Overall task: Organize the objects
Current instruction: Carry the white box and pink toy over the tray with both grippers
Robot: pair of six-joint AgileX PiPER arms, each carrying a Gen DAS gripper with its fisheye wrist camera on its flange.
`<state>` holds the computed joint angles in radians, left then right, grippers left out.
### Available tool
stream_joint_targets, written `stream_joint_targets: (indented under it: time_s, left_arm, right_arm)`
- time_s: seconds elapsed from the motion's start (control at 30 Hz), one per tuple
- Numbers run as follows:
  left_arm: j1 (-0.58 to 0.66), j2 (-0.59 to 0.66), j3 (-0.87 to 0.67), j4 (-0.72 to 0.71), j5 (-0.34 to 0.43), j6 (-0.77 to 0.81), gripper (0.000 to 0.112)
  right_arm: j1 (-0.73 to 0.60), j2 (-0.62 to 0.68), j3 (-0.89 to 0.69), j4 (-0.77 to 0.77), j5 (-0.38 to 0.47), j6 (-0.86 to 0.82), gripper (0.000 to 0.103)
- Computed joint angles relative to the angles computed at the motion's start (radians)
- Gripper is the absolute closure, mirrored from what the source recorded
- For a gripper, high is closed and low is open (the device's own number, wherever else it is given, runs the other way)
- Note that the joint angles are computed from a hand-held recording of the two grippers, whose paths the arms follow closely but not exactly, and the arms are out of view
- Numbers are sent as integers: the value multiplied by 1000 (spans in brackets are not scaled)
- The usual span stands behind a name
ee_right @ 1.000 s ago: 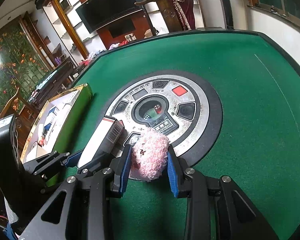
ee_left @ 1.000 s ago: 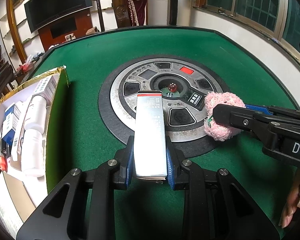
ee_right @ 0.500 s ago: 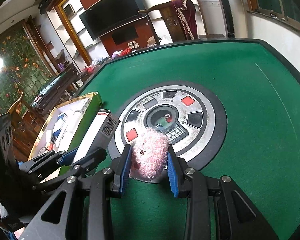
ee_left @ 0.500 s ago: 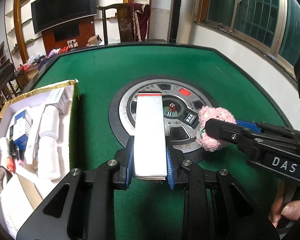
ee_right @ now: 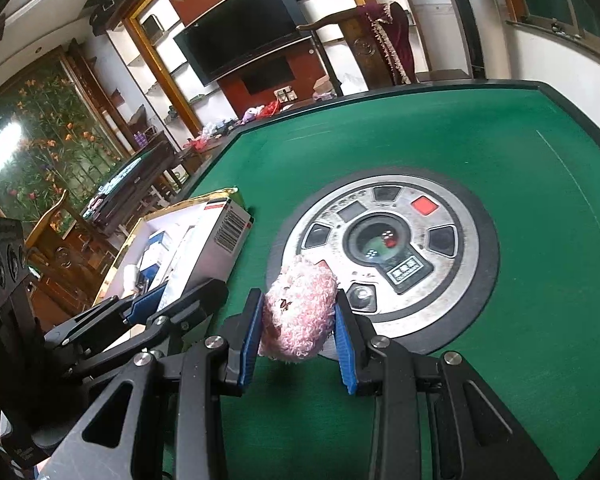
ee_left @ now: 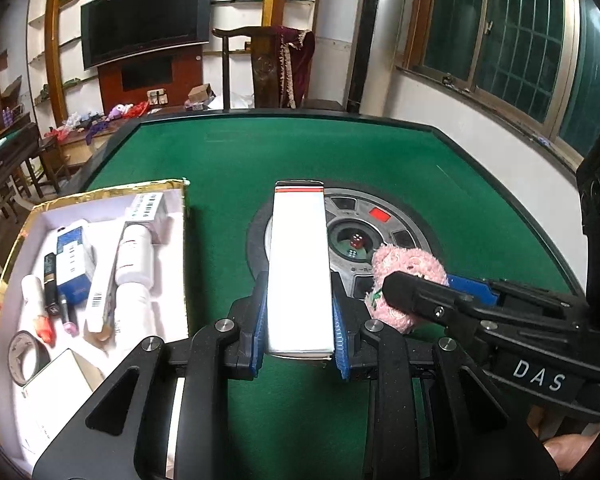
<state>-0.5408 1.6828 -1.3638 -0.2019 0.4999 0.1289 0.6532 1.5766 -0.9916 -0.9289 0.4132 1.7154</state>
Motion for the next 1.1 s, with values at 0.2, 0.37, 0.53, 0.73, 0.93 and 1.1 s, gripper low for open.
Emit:
stream_joint_targets:
  time_s: [0.2,0.37,0.53,0.73,0.93,1.1]
  left_arm:
    - [63,-51,60,-59,-26,51,86]
    - [143,-92,112,-141,-35,125,86]
    - [204,-145,183,-188,-61,180,86]
    - [307,-222,273,-278,-89,299,86]
    - [419,-254,337,-376,-95,435,86]
    - [523,-243,345,-483,-68,563,86]
  right_arm:
    - [19,17,-27,-6,-8,4,70]
    - [40,56,-82,28,-2,-40,70]
    - [63,100,-143,62,7,-88,70]
    - [78,189,-265,185,26,-247,70]
    - [106,308,-453,313,69,-429,70]
    - [127,396,-602,394,118,-541,70]
